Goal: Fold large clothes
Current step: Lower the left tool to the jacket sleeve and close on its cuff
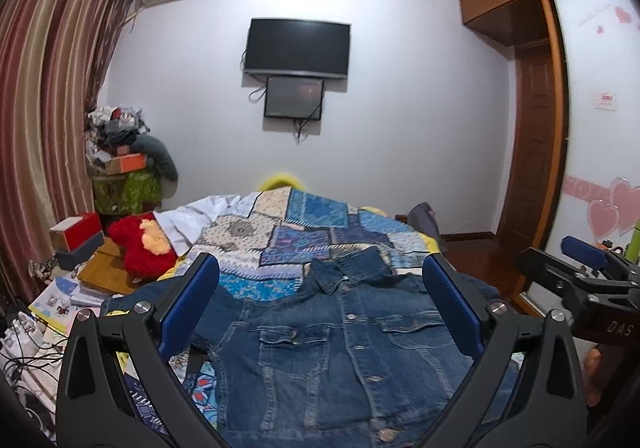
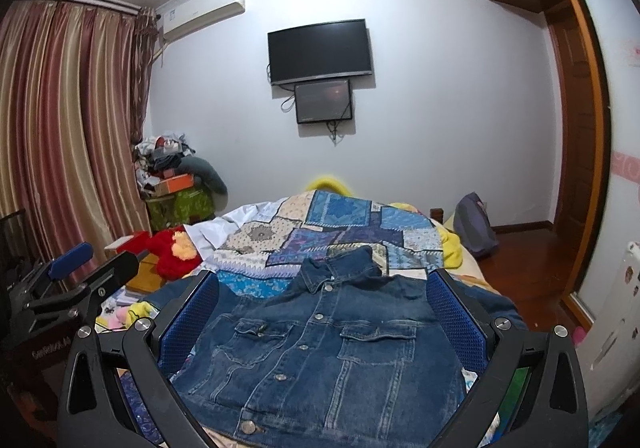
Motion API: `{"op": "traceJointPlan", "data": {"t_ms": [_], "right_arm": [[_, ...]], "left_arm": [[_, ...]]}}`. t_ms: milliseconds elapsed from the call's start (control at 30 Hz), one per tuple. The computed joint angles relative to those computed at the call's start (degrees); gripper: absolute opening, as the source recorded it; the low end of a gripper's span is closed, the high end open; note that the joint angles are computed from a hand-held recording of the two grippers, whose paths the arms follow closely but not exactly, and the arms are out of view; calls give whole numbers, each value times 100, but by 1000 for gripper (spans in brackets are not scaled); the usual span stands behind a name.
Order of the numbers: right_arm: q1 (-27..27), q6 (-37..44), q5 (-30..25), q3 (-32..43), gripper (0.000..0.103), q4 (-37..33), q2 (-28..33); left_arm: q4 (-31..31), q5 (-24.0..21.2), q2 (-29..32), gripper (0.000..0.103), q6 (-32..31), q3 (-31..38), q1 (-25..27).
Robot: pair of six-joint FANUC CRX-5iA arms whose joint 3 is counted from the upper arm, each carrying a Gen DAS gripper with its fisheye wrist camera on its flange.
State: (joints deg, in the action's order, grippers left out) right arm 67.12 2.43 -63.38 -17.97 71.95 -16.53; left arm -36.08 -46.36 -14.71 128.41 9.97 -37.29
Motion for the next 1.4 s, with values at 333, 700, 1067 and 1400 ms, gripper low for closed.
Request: {"op": "traceJointPlan", "data": {"t_ms": [333, 700, 1067, 1400], "right_arm": [[-1119, 758, 1042, 833, 103, -808, 871], [-2030, 2253, 1522, 2297, 103, -2124, 2316], [-2564, 5378, 254, 5351, 103, -5398, 4481], [-2859, 6593, -1375, 7882, 103, -7062, 6120]], "left_arm": [[544, -381, 888, 102, -653, 523, 1383], [1907, -823, 2131, 102, -1759, 933, 2818], [3740, -1322, 3064, 102, -2585, 896, 3630], [5205, -917, 3044, 94, -2974, 219, 4083]]}}
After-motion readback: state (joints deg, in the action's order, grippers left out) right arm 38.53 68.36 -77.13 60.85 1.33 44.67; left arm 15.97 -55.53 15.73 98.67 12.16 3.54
